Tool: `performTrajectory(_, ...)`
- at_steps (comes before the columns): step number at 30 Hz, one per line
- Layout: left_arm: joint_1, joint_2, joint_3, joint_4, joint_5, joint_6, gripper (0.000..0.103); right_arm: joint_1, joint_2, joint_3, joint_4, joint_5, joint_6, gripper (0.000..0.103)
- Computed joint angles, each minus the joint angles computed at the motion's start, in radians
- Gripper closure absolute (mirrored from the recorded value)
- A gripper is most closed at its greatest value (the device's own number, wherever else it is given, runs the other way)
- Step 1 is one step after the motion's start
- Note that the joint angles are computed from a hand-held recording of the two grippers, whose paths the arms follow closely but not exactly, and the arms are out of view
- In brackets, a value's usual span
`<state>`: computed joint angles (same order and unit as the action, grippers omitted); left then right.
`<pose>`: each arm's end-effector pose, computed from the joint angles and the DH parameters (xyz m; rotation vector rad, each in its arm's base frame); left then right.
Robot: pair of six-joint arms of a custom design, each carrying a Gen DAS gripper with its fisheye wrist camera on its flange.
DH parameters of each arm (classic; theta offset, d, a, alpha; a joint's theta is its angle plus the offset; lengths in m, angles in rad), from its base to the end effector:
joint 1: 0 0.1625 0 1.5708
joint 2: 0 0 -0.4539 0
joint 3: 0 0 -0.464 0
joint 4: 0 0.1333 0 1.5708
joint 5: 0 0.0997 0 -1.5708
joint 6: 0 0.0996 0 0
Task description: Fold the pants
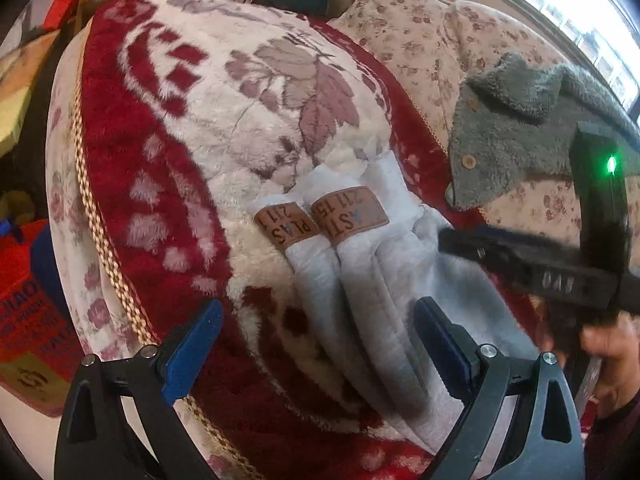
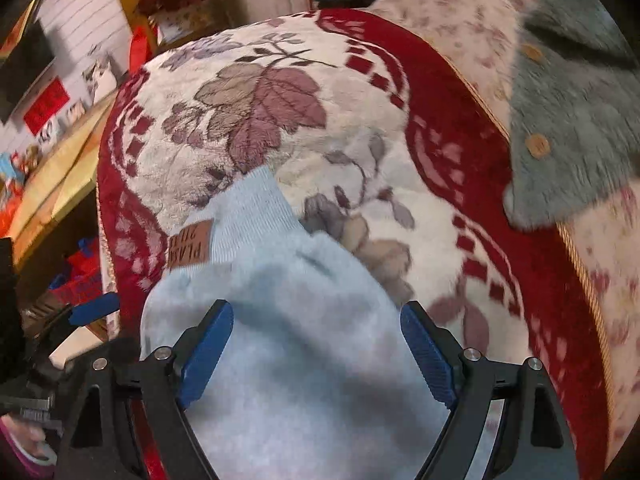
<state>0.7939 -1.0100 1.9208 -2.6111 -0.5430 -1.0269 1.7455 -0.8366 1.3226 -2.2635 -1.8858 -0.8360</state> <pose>-0.2868 -0.6035 0.1422 -0.3790 2.3248 -1.1371 0.2454 -0.8009 0.2105 1.3034 -2.4502 0.1291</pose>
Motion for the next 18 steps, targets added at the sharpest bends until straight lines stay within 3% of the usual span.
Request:
performTrajectory(6, 0.01, 0.011, -0.02, 0.034, -0.021, 0.001, 0.007, 0.014, 0.062, -0.088, 0.089, 0.058, 0.035, 0.014)
performTrajectory(10, 0.02, 0.014, -0.03, 0.052, -0.023, -0.004, 0.007, 0.028, 0.117, -0.122, 0.116, 0.009, 0.02, 0.017)
performTrajectory(12, 0.025, 0.007, -0.025, 0.048, -0.032, -0.01, 0.007, 0.04, 0.108, -0.077, 0.05, -0.024, -0.066, 0.046)
performTrajectory(13, 0.026, 0.004, -0.024, 0.053, -0.033, -0.02, 0.007, 0.042, 0.096, -0.063, 0.055, 0.0, -0.097, 0.078)
performTrajectory(16, 0.027, -0.01, -0.011, 0.053, -0.033, -0.054, 0.007, 0.058, 0.066, -0.019, 0.015, 0.024, -0.132, 0.095)
performTrajectory(18, 0.02, -0.017, -0.004, 0.063, -0.01, -0.078, 0.007, 0.067, 0.058, -0.019, 0.021, 0.064, -0.131, 0.096)
